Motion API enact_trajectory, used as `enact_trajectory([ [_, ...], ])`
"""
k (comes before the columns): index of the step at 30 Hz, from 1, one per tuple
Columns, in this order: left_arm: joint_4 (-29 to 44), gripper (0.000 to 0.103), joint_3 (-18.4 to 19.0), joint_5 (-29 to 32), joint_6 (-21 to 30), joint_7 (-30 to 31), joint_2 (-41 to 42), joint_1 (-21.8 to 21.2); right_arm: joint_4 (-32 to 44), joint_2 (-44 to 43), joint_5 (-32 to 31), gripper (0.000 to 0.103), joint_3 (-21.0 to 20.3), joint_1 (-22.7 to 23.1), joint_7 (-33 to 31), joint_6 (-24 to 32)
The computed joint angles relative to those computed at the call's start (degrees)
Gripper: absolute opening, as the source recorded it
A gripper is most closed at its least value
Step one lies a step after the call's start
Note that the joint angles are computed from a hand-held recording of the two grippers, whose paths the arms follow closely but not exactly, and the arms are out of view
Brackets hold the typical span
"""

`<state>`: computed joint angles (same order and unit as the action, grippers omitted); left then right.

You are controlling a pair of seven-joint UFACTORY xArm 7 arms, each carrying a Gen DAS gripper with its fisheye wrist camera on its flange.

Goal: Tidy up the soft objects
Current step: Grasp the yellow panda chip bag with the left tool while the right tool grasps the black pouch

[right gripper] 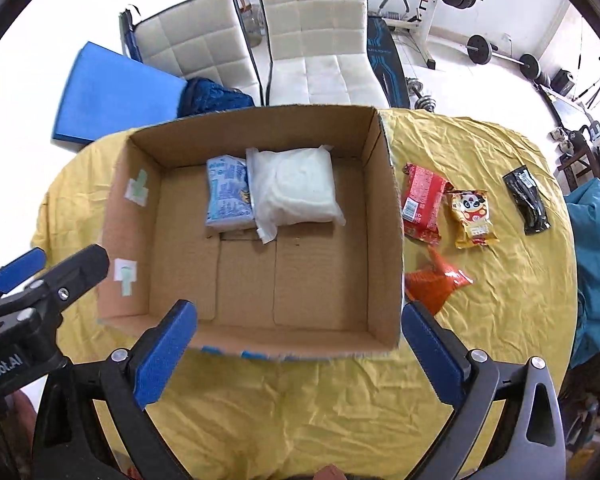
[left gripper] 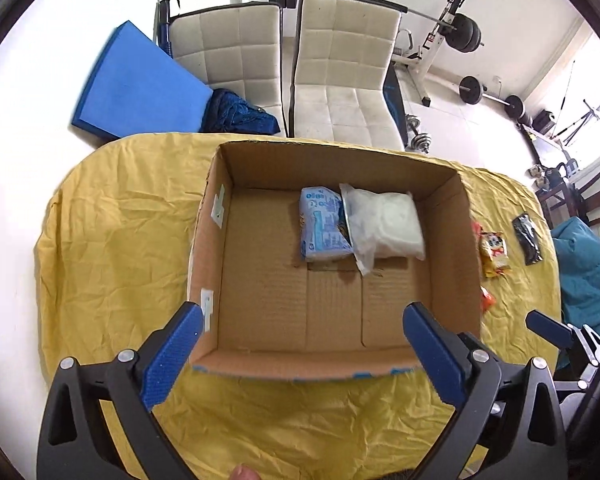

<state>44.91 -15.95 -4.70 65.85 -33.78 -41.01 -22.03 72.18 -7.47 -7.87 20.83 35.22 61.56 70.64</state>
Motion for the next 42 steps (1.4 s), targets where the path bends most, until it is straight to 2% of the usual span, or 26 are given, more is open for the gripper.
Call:
enact_trajectory([
  [9, 2.9, 0.102, -1.8, -1.1, 6.1, -2.7, -4.9, -0.6, -0.2, -5.8, 4.5, 0.103, 0.9, 0.5, -2.1, 0.9],
  [14, 6.4, 0.102, -3.0, -2.4, 6.0, -3.9, -3.3, -1.1, -2.7, -10.8, 7.6, 0.103, -0.1, -0.8, -4.4, 0.3],
  [17, 10.9, 0.102, -5.3, -2.4, 4.9, -4.4, 1.1, -1.7, -5.4, -15.7, 9.7, 0.103, -1.7, -2.5, -7.3, 2.4],
  [21, 19.1, 0.102, -9.6, -0.1, 1.0, -5.8, 12.1, -2.7, -11.6, -25.5, 11.2, 0.103, -5.6, -6.2, -11.7, 7.7],
  [25, 27.9, 0.102, -12.7, 3.9, -3.4, -8.7, 26.4, -4.6, -17.6, -34.2, 7.7, 0.103, -11.2, -12.0, -18.2, 14.5],
  [27, 34.3, 0.102, -14.3, 7.3, -4.6, -11.0, 36.1, -6.0, -19.8, -36.2, 6.3, 0.103, -14.3, -14.6, -22.1, 16.7],
  [28, 36.9, 0.102, -14.4, 8.8, -4.9, -11.7, 39.9, -7.1, -20.9, -37.1, 5.5, 0.103, -16.1, -16.0, -24.4, 17.2],
  [30, 46.1, 0.102, -14.5, 15.0, -2.0, -14.8, 50.8, -10.7, -23.2, -38.4, 3.3, 0.103, -19.7, -18.9, -29.0, 16.8],
  [31, 49.5, 0.102, -13.9, 16.3, -1.0, -15.4, 54.5, -12.4, -24.0, -38.5, 2.0, 0.103, -21.3, -20.3, -31.5, 16.7],
  [34, 63.4, 0.102, -11.1, 18.8, 4.4, -16.6, 68.3, -18.2, -26.6, -37.3, -0.2, 0.103, -26.8, -24.0, -38.7, 13.1],
  [38, 77.8, 0.102, -7.6, 15.5, 8.2, -15.8, 82.0, -21.8, -27.9, -29.2, -0.5, 0.103, -33.5, -27.4, -48.1, 5.3],
  [40, 84.6, 0.097, -6.1, 13.3, 10.2, -15.6, 87.9, -23.1, -28.0, -23.6, 0.0, 0.103, -35.3, -28.4, -51.8, 0.5],
  [42, 91.0, 0.086, -4.7, 11.1, 11.9, -15.5, 93.7, -24.2, -27.2, -16.9, 1.1, 0.103, -36.5, -29.3, -55.1, -4.1],
])
